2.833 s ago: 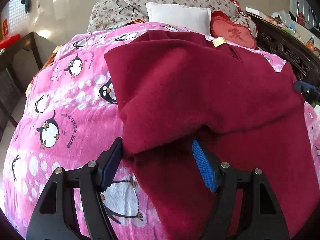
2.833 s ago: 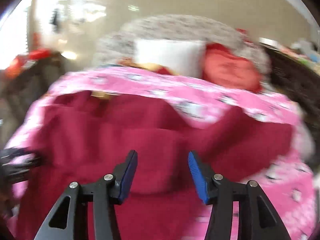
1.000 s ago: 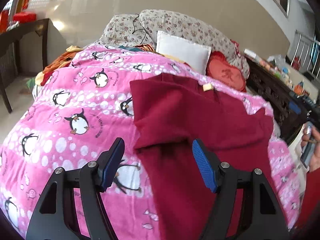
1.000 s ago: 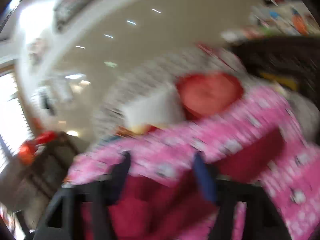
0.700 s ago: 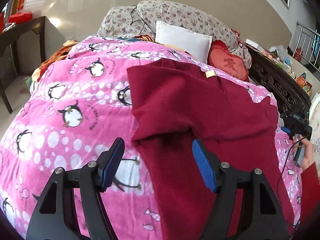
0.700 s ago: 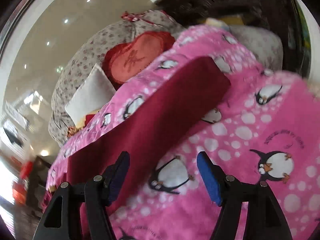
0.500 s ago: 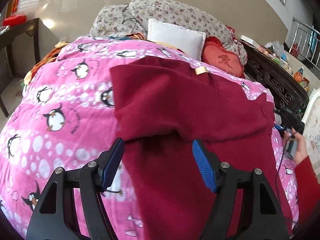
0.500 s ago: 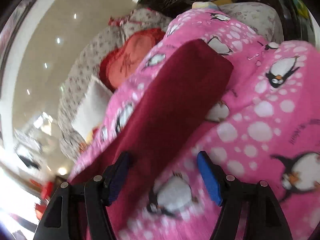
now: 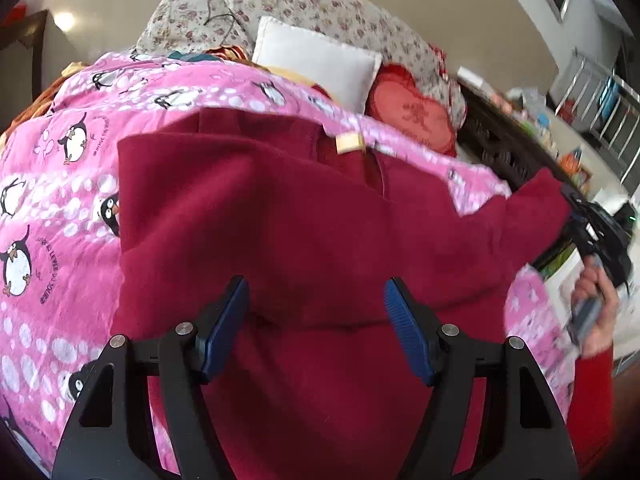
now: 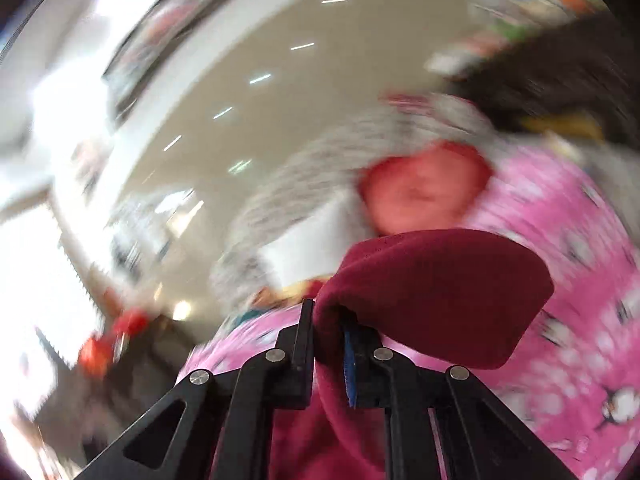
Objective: Fold small clothes
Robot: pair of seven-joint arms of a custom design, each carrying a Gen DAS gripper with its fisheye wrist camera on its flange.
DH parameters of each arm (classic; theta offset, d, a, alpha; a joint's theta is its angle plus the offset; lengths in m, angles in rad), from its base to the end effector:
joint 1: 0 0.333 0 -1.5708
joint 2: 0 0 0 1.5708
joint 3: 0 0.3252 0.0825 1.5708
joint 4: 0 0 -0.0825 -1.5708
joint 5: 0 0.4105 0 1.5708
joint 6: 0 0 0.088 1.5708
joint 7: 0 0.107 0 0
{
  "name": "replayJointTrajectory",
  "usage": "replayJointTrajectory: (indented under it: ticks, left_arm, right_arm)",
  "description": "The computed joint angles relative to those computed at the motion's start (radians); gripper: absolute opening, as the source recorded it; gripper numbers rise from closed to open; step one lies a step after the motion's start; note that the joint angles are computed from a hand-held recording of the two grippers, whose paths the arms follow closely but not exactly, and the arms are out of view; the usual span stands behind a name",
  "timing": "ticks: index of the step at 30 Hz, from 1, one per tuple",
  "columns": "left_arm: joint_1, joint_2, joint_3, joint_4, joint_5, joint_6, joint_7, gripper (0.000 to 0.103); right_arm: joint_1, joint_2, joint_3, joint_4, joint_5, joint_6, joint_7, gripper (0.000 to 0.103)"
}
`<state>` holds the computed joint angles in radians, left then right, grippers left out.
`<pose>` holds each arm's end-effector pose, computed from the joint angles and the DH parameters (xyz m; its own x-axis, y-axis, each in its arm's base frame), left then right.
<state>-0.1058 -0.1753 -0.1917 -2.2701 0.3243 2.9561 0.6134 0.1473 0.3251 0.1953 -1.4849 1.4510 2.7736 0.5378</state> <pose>0.5265 -0.1887 0.5251 0.1664 -0.9026 0.3971 -0.6379 -0.4056 -0.6547 0.7071 0.1826 0.5727 0.4635 -0.7136 -0.5253 -0.5066 0.2729 -0.8178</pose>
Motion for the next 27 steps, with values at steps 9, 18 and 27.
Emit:
replayJointTrajectory:
  ticks: [9,18,27]
  left_arm:
    - [0.003,-0.103,0.063,-0.12,-0.075,0.064,-0.034,0.07]
    - [0.017,-0.11,0.065,-0.159,-0.136,0.117,-0.001,0.07]
    - [0.035,-0.139,0.049,-0.165,-0.139,0.093,-0.026,0.07]
  right_arm:
    - [0.279,0.106,0.003,0.067,-0.605,-0.177,0.176,0.04]
    - [0.232,0.068,0.048,-0.028,-0.699,-0.172,0.211,0.048]
    - [0.269,0.363,0.083,0.393,-0.807,-0.353,0.455,0.05]
